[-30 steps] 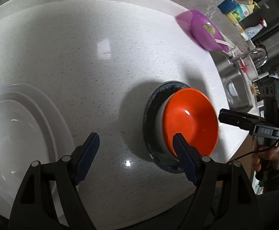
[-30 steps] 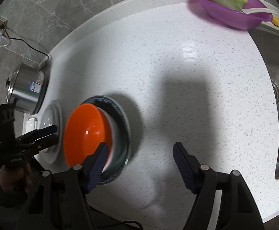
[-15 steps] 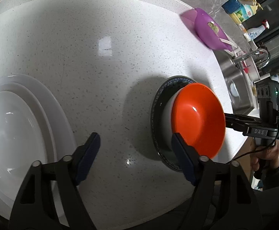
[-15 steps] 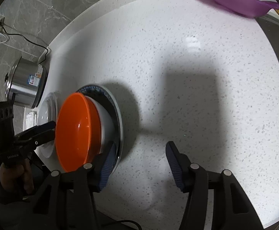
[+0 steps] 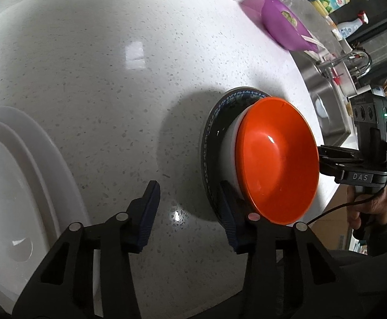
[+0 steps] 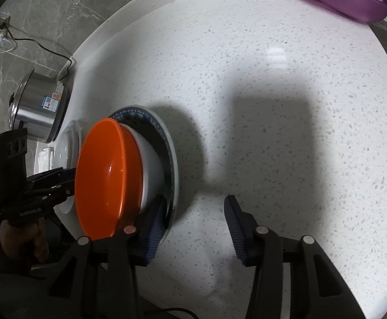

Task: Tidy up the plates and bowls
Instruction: 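Open left tool and adjust the orange bowl in the stack, then grasp the nested bowl stack rim with both tools and lift it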

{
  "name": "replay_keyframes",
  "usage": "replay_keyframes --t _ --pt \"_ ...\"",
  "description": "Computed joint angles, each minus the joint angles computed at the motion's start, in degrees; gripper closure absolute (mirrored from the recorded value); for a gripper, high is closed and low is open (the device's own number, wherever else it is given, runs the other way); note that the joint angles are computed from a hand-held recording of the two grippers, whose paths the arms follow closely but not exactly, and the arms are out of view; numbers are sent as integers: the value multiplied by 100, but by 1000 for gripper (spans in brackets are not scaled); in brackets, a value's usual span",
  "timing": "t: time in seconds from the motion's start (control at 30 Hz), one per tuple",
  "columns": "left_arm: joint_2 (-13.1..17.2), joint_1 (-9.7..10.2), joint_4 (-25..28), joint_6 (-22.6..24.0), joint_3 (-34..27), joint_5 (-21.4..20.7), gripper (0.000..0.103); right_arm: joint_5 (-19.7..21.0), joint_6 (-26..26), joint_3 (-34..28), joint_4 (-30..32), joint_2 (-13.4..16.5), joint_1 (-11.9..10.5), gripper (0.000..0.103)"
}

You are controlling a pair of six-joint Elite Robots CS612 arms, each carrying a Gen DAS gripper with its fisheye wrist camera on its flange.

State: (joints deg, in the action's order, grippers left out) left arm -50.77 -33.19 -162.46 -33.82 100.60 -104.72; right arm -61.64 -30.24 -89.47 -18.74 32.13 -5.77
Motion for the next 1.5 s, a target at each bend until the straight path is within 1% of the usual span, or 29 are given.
replay_keyframes --t 0.17,0.23,0.27,0.3,0.33,0.4,0.43,0.53,0.6,0.67,0.7,0.77,0.97,1.17,1.5 --pt "78 35 -64 12 -67 -96 62 90 59 -44 -2 34 -23 54" --pt "78 46 -59 65 -65 -96 62 98 46 -61 -40 41 -18 56" --pt "77 42 -63 87 -66 -97 66 108 27 -74 -47 45 -17 57" --pt "85 43 -82 107 -78 -137 68 129 -11 -72 -47 42 -21 60" --pt "93 42 -84 137 -95 -165 73 156 -63 -69 -32 37 -29 64" --pt "74 13 18 290 -125 -102 75 190 -142 -66 -23 30 -24 68" --pt "85 10 43 339 -157 -125 80 219 -174 -63 -7 25 -24 73" --pt "116 10 123 432 -238 -175 83 288 -289 -74 -3 16 -9 83" --pt "148 4 190 458 -302 -214 85 325 -308 -75 1 15 -2 88" --pt "188 7 182 451 -346 -336 93 324 -325 -99 -30 25 8 88" --pt "180 2 186 472 -335 -333 93 330 -320 -106 -36 30 8 88" --pt "169 -42 218 488 -336 -222 93 331 -329 -116 -38 34 10 88" --pt "171 -60 75 393 -283 -179 94 316 -306 -231 -120 84 13 88" --pt "144 -53 -77 342 -228 -131 95 290 -285 -301 -123 117 20 88" --pt "123 -44 -115 343 -196 -104 95 292 -223 -362 -134 137 25 88"
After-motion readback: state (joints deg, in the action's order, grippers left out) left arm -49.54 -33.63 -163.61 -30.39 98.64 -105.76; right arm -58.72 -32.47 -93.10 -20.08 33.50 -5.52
